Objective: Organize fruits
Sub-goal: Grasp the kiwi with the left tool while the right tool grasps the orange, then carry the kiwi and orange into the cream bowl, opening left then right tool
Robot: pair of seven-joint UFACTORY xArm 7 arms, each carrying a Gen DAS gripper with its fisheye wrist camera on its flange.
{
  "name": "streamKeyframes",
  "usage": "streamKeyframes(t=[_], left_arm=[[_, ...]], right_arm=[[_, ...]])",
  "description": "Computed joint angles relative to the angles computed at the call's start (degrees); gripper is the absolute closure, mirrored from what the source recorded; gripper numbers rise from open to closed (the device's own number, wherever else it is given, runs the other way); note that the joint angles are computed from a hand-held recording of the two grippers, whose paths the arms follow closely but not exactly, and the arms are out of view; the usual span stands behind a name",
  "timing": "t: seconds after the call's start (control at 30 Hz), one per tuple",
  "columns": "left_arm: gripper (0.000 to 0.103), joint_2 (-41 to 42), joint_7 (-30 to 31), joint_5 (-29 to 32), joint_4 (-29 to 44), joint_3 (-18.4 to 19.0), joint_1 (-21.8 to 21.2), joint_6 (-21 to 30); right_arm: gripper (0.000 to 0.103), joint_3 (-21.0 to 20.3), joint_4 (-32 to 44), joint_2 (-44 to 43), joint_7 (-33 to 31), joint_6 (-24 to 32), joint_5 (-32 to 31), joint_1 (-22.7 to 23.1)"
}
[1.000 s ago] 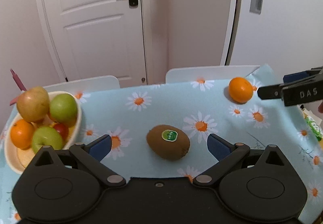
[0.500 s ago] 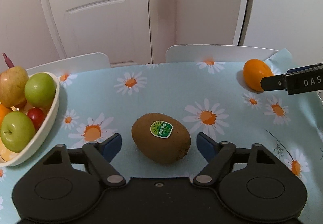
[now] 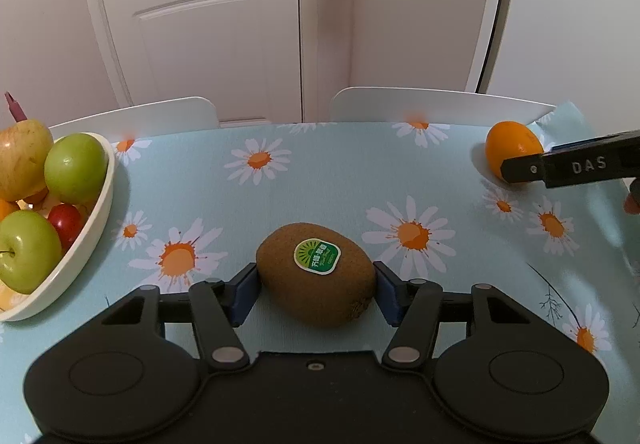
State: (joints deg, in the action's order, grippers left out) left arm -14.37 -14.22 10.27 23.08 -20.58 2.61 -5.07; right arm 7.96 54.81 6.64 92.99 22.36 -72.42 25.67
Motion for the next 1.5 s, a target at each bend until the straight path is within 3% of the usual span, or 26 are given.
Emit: streamKeyframes(t=[0.1,0.3,0.37,0.57,0.93,1.17,1.5], left_arm=[[0.039,-0.4,-0.2,0.1,-0.3,-0.5,0.5,0.0],[0.040,-1.5,0.5,-0.7,-1.3,2.7,-2.4,0.2],[0.040,-1.9,0.6,-1.1,-1.7,3.4,-2.9,0.1],[0.041,-5.0,1.0,-2.8,-3.8,6.2,-5.5,0.5],[0.041,-20.4,2.6,-6.1,-8.0,13.9,-10.2,7.5],[0.041,-30.6,9.8,-7.2,-9.1,20.7,-10.4,13.8],[0.041,-35.6,28.3,-11.0,-7.3,32.8,-10.0,19.0]], right_arm=[[0.016,-0.3,0.6,0.6,0.3,-1.0,-0.2,-0.3],[0.018,-0.8,1.9,1.7,1.2,-1.6,-1.4,0.1],[0.029,-0.9,2.1,2.0,0.1,-2.1,-0.7,0.1],[0.029,-1.0,1.8,1.2,0.8,-3.0,-1.1,0.6],[0.029,2.9,4.5,-1.7,-6.1,-0.9,4.0,3.4],[0.029,5.0,11.7,0.8,-9.1,3.9,8.2,8.6],[0.029,3.0,27.8,10.8,-8.2,12.8,10.4,19.4]])
